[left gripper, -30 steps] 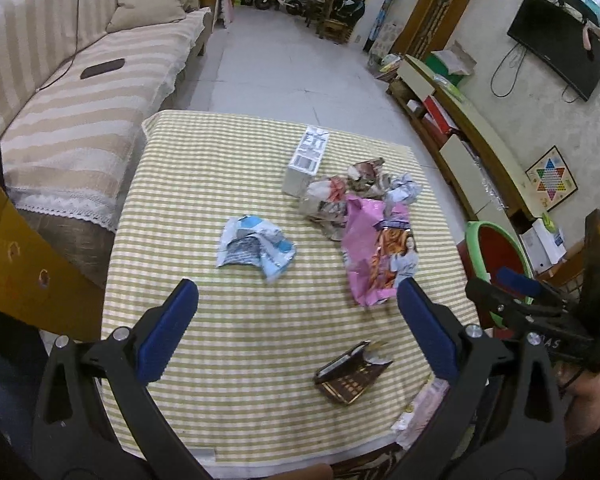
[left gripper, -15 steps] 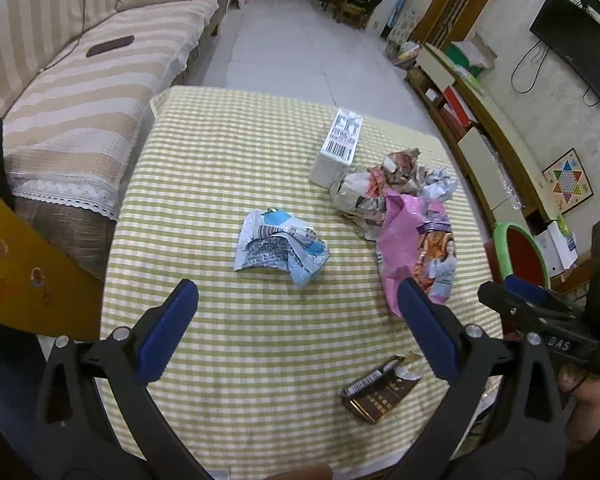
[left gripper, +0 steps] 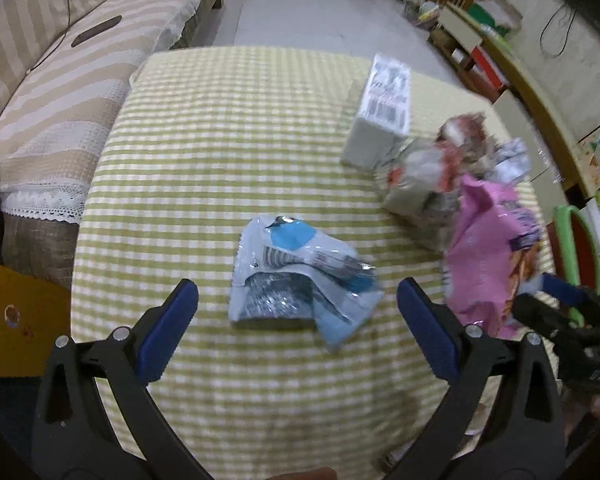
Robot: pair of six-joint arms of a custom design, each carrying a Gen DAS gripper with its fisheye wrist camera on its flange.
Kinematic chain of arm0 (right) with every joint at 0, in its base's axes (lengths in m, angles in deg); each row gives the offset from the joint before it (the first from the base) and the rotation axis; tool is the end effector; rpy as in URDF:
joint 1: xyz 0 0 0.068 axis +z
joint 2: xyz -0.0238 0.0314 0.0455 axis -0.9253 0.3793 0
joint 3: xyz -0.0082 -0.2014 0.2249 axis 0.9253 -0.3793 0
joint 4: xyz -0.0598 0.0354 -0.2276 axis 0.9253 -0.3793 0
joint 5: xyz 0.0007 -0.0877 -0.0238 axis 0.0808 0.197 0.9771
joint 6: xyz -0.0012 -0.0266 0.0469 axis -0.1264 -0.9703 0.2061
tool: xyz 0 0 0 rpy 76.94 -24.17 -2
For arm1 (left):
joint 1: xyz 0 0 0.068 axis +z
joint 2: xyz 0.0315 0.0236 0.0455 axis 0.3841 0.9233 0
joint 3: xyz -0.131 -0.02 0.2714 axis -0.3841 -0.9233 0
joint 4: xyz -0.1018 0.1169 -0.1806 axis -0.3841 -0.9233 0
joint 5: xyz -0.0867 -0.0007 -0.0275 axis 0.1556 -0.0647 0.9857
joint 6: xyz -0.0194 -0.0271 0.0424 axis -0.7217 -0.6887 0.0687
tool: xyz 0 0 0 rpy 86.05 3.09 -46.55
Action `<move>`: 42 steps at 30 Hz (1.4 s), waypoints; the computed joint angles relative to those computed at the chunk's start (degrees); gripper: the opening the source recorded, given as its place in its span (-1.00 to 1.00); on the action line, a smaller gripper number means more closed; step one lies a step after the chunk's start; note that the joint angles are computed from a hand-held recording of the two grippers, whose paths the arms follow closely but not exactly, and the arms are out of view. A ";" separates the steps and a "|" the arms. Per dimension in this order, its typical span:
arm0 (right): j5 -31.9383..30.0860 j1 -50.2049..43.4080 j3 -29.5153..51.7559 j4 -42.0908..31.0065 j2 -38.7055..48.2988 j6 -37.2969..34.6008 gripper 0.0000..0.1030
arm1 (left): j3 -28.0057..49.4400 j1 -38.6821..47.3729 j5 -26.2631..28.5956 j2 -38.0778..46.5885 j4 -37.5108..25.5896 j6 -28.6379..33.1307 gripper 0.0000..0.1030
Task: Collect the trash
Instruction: 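Grasp the blue wrapper with the left tool while the right tool grasps the pink snack bag, then carry blue wrapper and pink bag over the red bucket and open both tools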
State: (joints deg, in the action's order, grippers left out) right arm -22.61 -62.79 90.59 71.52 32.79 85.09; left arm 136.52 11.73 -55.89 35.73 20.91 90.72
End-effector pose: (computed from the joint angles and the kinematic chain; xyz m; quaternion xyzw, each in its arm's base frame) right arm 0.2289 0.0247 0.1951 0.1358 0.9605 0.1226 0.2098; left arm 0.3237 -0.0684 0.1962 0.1640 0.9641 -0.0931 0.1866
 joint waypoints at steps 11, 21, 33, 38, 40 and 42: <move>-10.82 -4.45 -1.30 5.17 1.33 -0.90 -0.08 | -0.21 0.38 0.77 3.30 3.07 1.48 0.17; -12.75 -5.90 -1.35 0.96 -4.54 -1.06 -0.68 | -1.37 1.27 4.69 0.47 2.39 2.46 -0.39; -6.65 -1.17 1.55 -8.96 -16.10 -1.30 -0.72 | -5.52 4.43 7.40 -12.72 -1.86 3.75 -0.44; -5.74 -0.12 3.34 -13.52 -21.84 -1.57 -0.72 | -4.37 3.69 7.61 -17.39 -5.51 2.46 -0.44; -4.98 -0.03 3.70 -15.41 -24.31 -2.08 -0.72 | -4.20 3.20 7.53 -19.53 -6.83 2.33 -0.44; -4.85 -0.29 4.08 -17.27 -26.50 -2.48 -0.72 | -3.78 2.36 7.22 -21.43 -8.05 2.06 -0.44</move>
State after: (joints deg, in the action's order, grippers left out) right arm -27.46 -63.09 94.67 54.25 6.29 82.61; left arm 132.74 14.09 -48.67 14.30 12.87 92.78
